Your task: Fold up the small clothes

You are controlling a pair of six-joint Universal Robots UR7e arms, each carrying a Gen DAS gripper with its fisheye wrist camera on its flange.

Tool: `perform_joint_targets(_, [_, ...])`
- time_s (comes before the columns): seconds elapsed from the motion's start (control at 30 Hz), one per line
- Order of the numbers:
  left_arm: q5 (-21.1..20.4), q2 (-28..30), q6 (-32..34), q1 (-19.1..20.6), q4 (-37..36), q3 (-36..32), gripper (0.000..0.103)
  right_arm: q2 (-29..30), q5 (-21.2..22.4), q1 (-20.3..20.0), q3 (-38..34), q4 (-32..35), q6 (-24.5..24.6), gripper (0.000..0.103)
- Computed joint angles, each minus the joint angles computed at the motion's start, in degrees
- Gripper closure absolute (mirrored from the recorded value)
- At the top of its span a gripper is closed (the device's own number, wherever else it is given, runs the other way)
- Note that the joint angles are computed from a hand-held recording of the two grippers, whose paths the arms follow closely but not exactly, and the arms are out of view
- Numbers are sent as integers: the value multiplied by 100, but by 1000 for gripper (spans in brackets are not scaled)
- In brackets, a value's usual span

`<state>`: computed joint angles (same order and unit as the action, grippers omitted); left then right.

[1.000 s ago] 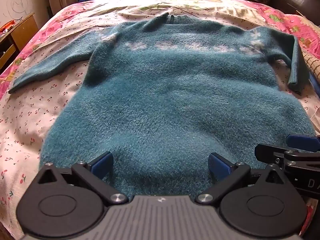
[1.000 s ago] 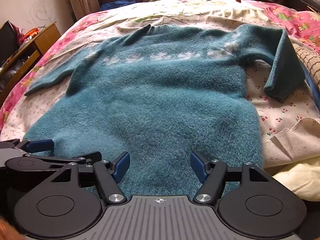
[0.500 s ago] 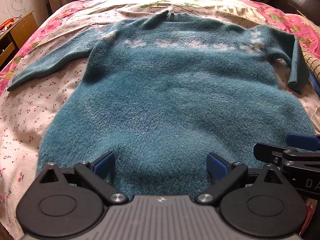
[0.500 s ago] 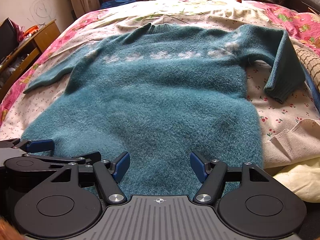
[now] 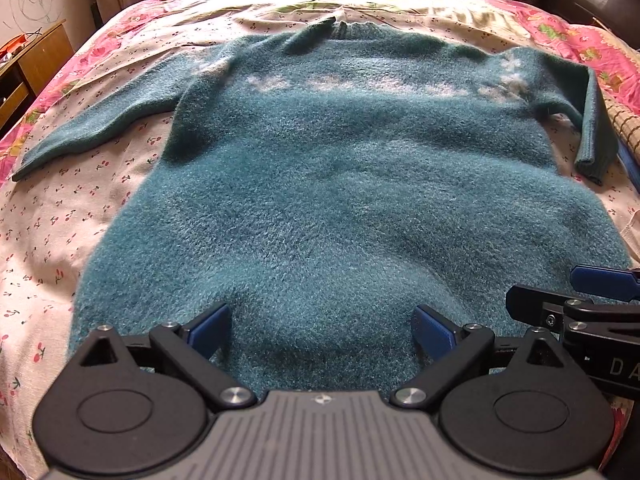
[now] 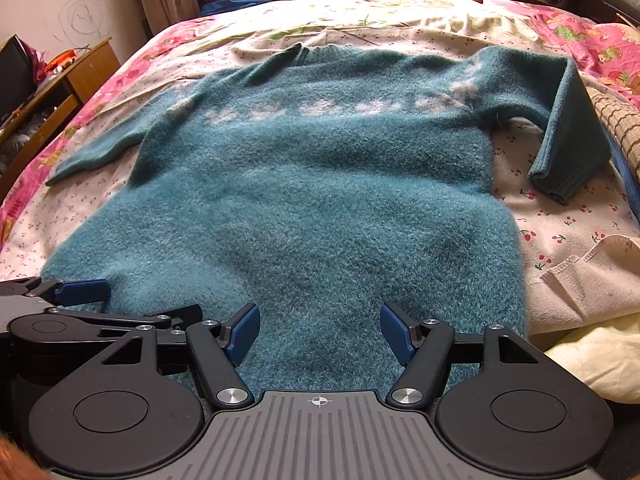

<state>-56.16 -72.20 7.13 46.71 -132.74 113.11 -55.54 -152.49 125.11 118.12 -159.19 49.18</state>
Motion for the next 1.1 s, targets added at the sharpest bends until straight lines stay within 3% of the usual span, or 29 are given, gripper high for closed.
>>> perform_joint_targets(1.1, [-136,32,-85,54,230,-127,0,24,20,7,7,-67,-35,36])
